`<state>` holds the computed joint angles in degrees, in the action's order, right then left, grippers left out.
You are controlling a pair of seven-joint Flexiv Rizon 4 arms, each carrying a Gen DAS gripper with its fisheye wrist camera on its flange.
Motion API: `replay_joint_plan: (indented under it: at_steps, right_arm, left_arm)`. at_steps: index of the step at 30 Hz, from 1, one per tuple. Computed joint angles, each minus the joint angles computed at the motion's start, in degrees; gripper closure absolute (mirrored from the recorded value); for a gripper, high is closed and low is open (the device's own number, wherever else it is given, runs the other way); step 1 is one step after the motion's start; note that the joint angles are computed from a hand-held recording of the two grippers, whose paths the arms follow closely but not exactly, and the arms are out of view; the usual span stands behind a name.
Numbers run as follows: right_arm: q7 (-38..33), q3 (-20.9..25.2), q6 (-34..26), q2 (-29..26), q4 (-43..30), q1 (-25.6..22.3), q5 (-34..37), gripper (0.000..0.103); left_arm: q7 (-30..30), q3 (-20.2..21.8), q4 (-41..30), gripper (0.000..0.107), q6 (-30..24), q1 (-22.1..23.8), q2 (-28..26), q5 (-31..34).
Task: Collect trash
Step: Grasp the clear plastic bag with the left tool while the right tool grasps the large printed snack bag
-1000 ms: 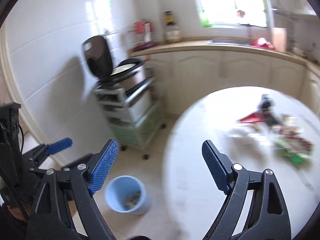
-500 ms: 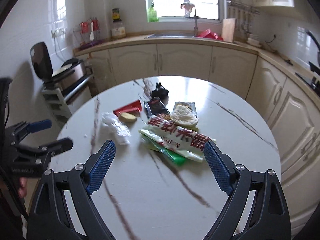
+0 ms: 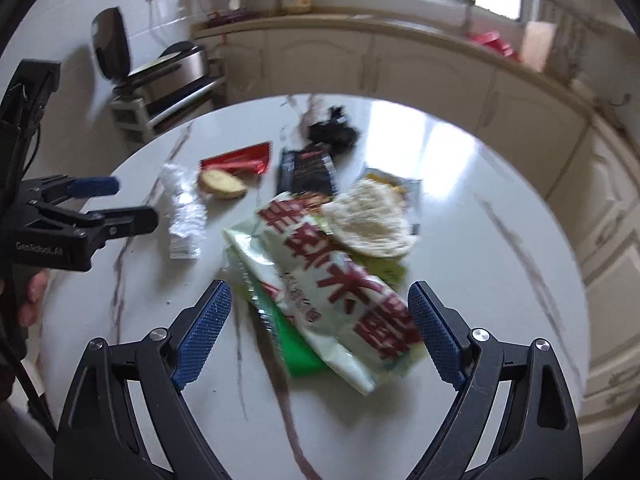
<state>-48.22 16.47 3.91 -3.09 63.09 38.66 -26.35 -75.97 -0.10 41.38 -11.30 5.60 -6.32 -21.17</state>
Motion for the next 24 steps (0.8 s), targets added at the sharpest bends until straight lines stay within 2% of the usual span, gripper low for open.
replay_joint_plan:
  at_steps: [6,7,9,10,15,20,24]
  right_arm:
    - [-4.0,-0.8,-2.3,-2.3,-2.2,0.2,2.1,0.014]
    - [-3.6,-0.8,-2.6,-2.4,-2.2,0.4,2.2,0.018]
    - [-2.1,-0.8,-2.4,-2.2,-1.6,0.7,1.8,0.023]
    - [-1.2,-0.7,-2.8,-2.1,-1.5,1.1,1.1,0.03]
    - [5.9,0.1,-3.8,-0.8,0.3,2.5,-1.7,0.039]
    - [13.6,1.3,-4.1,0.4,2.0,3.2,-3.2,0.041]
    - [15.4,1.6,-5.4,0.1,1.5,3.9,-4.1,0.041]
  left_arm:
    - [0.0,0.2,-0.2,0.01,-0.1,0.2,-0.2,1.1]
    - [-0.1,0.3,-0.3,0.01,-0.1,0.3,-0.2,1.0]
    - [-0.1,0.3,-0.2,0.01,0.1,0.4,-0.2,0.9]
    - [0.1,0.3,-0.3,0.01,-0.1,0.5,-0.2,0.8]
    - [-1.0,0.1,-1.2,0.01,-0.8,0.3,-0.6,1.2]
    - [-2.7,-0.9,-3.7,0.01,-1.3,-1.3,-2.2,3.8]
    - [-3.5,-1.5,-4.5,0.01,-0.7,-3.8,-3.1,7.6]
